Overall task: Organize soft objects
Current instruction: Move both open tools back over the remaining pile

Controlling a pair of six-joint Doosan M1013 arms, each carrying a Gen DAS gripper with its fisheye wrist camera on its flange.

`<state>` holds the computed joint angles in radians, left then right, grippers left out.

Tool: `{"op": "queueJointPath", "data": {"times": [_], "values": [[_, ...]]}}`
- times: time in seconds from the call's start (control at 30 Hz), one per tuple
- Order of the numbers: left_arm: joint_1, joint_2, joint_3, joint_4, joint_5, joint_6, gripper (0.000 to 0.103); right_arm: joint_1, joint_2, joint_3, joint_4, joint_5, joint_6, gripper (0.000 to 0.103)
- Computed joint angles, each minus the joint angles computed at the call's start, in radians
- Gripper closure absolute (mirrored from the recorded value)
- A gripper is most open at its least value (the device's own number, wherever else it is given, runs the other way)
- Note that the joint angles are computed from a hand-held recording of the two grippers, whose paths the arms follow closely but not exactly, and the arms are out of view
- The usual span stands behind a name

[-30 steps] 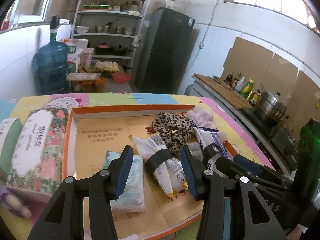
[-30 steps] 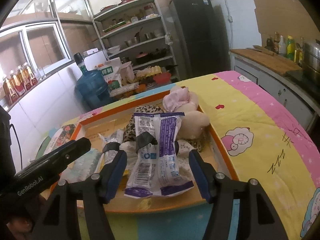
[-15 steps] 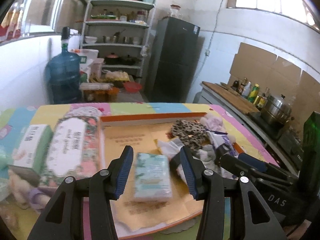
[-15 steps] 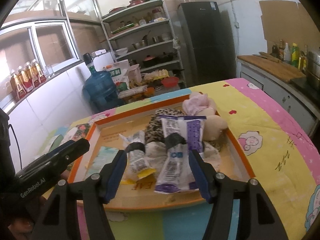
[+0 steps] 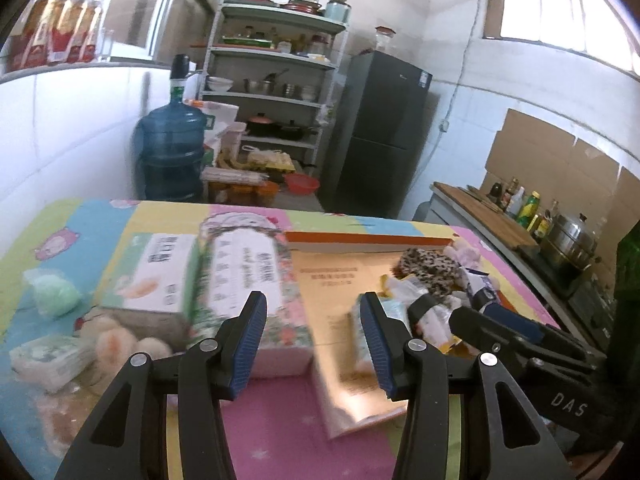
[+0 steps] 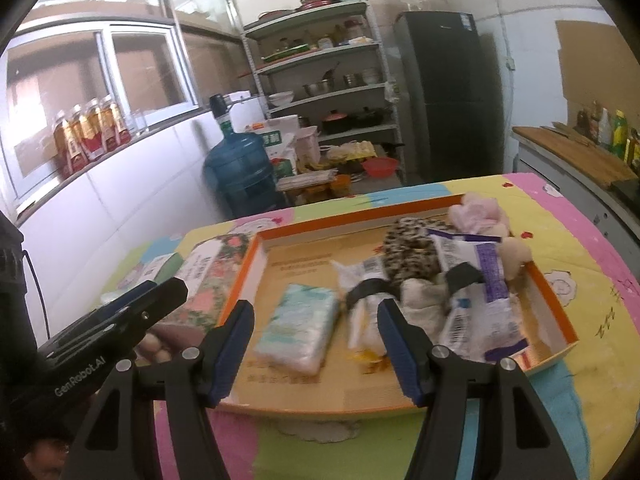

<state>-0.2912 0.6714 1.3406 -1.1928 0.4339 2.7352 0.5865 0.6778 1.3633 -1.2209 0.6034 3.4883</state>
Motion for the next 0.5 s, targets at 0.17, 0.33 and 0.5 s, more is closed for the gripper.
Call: {"op": "queueJointPath", "data": {"times": [0.17, 0.33, 0.5], "values": [[0.032, -0.014, 0.027, -0.075, -0.009, 0.065, 0.053, 0.019, 0.021, -0.047, 0.022, 0.010, -0.046, 0.039], [0.062, -0.022, 0.048, -0.104, -0.016, 0.071, 0.053, 0.037, 0.043, -0.097, 0.051, 0.022, -0.115, 0.039], [0.092, -0.030, 0.070, -0.114, -0.020, 0.069, 0.053, 0.052, 0.064, -0.138, 0.084, 0.028, -0.179, 0.039]]}}
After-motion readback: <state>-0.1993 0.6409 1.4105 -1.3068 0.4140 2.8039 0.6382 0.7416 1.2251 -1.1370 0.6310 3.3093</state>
